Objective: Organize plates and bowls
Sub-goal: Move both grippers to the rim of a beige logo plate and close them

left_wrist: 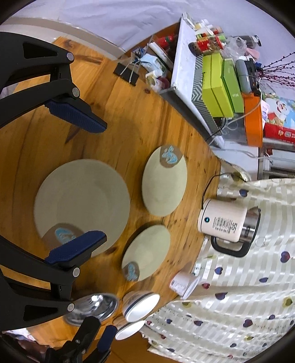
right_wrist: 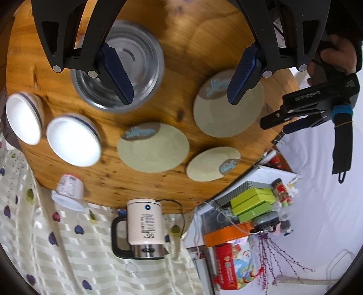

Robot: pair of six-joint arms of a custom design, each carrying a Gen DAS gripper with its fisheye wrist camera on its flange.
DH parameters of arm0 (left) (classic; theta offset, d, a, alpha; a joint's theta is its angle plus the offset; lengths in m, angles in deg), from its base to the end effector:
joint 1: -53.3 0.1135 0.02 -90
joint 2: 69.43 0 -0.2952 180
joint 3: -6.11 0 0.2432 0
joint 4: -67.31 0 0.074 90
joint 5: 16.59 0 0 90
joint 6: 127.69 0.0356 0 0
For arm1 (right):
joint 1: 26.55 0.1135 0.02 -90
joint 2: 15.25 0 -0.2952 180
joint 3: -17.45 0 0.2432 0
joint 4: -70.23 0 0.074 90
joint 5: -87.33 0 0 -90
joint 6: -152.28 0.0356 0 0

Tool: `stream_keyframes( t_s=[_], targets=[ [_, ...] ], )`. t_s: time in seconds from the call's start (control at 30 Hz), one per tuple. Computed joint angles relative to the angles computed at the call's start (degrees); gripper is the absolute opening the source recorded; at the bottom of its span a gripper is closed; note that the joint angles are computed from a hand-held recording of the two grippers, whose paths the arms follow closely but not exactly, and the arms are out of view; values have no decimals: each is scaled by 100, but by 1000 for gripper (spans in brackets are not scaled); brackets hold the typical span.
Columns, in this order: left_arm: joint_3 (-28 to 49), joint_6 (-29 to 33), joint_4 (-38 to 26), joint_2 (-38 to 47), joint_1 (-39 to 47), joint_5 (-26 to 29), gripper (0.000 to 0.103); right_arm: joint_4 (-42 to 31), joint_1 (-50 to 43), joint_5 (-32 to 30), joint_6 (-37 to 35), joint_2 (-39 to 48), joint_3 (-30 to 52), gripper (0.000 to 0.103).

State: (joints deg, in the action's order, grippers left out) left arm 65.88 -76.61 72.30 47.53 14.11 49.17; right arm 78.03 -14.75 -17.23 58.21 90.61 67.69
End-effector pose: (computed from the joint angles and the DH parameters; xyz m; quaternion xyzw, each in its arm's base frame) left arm 0.2812 -0.2104 0.0881 -0.0658 0.9252 -0.0453 0.3711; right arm 0.3024 0.0723 0.1164 -0.1729 0.9103 0.1420 0.3482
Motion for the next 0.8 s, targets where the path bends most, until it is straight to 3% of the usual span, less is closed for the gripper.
stream_keyframes(
  t_s=[0.43,0.57,0.8],
  targets=[
    [310,350,73,150,824,457,86,-1180,158,-521,61,953,1791,86],
    [504,466,11,245,1044,579,78,-1449,233,-425,87,1241,2331,86],
    [987,597,-161,594,1332,848,78,-2202,394,-289,-58,1837,3585,84]
  ],
)
